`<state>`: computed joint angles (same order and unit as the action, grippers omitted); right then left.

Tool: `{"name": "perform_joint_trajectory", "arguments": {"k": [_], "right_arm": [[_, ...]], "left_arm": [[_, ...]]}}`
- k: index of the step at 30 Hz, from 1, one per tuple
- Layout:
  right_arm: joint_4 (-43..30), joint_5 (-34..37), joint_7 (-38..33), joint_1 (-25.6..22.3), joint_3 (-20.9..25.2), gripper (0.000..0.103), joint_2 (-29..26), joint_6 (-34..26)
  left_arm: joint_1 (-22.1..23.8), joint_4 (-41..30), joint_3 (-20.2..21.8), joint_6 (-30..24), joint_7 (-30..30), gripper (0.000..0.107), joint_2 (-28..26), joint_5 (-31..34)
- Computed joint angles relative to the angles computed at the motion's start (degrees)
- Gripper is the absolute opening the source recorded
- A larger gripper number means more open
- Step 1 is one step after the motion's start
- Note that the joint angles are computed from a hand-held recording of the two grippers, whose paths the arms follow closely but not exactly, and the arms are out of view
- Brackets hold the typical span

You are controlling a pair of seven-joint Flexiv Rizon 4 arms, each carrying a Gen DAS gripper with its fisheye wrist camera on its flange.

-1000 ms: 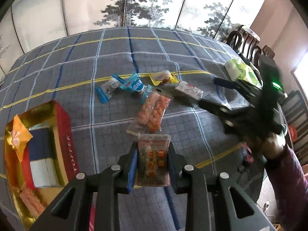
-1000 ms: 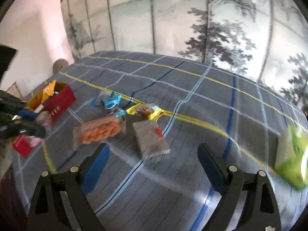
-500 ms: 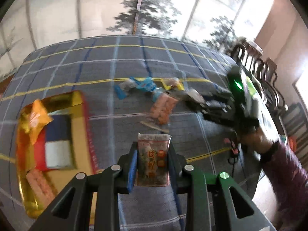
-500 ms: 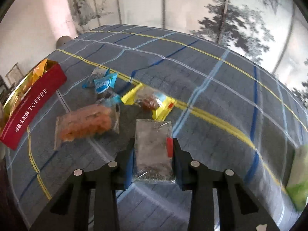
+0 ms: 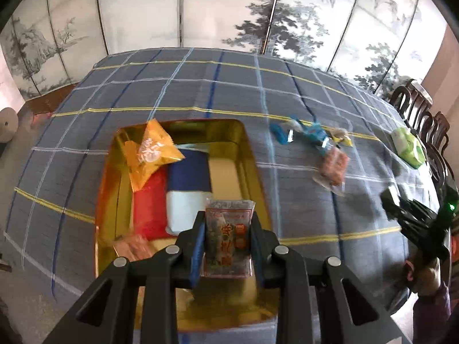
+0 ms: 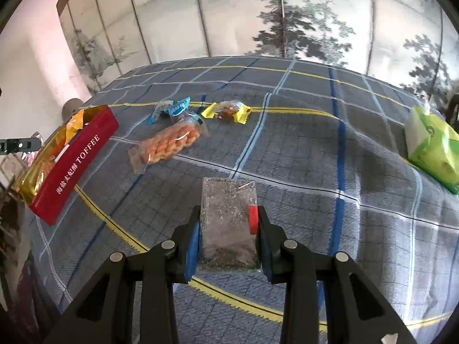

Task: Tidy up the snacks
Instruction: 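Carry the clear box over the gold tin with the left gripper while the right holds the silver pack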

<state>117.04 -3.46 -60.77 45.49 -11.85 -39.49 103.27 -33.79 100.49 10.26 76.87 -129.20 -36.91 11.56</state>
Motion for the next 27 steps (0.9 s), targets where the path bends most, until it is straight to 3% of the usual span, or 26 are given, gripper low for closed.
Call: {"name": "perform_joint_trajectory", "arguments": {"k": [6, 12, 27], "right_arm": [[0.4, 3.0, 1.7, 2.9, -3.1, 0.032, -0.9, 1.6], [-0.3, 3.3, 1.3, 3.3, -3.4, 0.032, -1.3, 1.0], [-0.2, 3.3, 1.2, 4.5, -4.2, 0.032, -1.6, 0.9]], "left_arm": [[2.0, -5.4, 0.4, -0.7, 3.9, 0.028, -4.8, 0.3], [3.5, -10.7, -0.2, -2.3, 7.2, 0.028, -9.5, -1.7], [3.8, -17.8, 0.2, -5.0, 9.6, 0.028, -14.4, -4.0]]}}
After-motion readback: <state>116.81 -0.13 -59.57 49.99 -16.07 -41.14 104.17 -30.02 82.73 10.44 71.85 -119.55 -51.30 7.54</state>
